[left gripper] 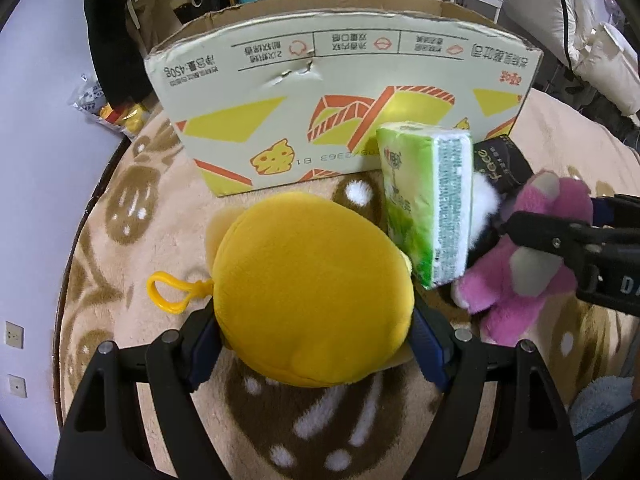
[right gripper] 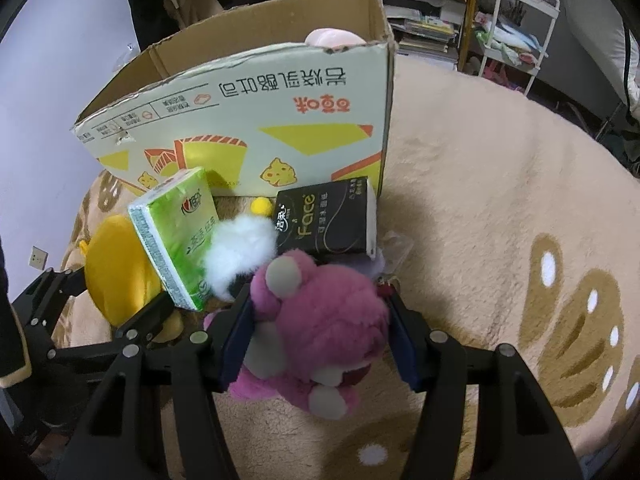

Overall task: Organize soft objects
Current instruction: 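Lift yellow plush and pink bear and carry both over the box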

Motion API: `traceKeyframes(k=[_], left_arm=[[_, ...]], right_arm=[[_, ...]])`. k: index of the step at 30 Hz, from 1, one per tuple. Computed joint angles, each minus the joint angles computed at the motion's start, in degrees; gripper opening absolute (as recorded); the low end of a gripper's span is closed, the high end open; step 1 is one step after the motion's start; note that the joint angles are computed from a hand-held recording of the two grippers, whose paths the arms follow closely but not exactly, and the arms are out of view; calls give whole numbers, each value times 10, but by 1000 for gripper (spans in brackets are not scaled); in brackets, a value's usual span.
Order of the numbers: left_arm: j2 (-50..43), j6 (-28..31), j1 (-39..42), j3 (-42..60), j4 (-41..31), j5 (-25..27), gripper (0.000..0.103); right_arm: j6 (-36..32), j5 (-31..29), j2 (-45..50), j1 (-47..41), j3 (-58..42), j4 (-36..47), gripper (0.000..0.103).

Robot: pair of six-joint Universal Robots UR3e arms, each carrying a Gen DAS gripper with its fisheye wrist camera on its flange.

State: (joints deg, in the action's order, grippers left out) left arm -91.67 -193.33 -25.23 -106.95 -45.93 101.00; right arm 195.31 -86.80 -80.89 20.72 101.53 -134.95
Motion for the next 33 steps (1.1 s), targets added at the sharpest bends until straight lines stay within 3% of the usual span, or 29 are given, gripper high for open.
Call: traceKeyframes(k=[12, 23, 33], left_arm=[[76, -30, -25, -10, -33, 28, 79], [101, -22, -32, -31, -9, 51, 79], [118, -15, -9, -49, -5, 33, 79]], right_arm=[[12, -53, -10, 38, 11, -28, 65], [20, -124, -19, 74, 20, -59, 65], [29, -127, -53, 69, 39, -86, 65]])
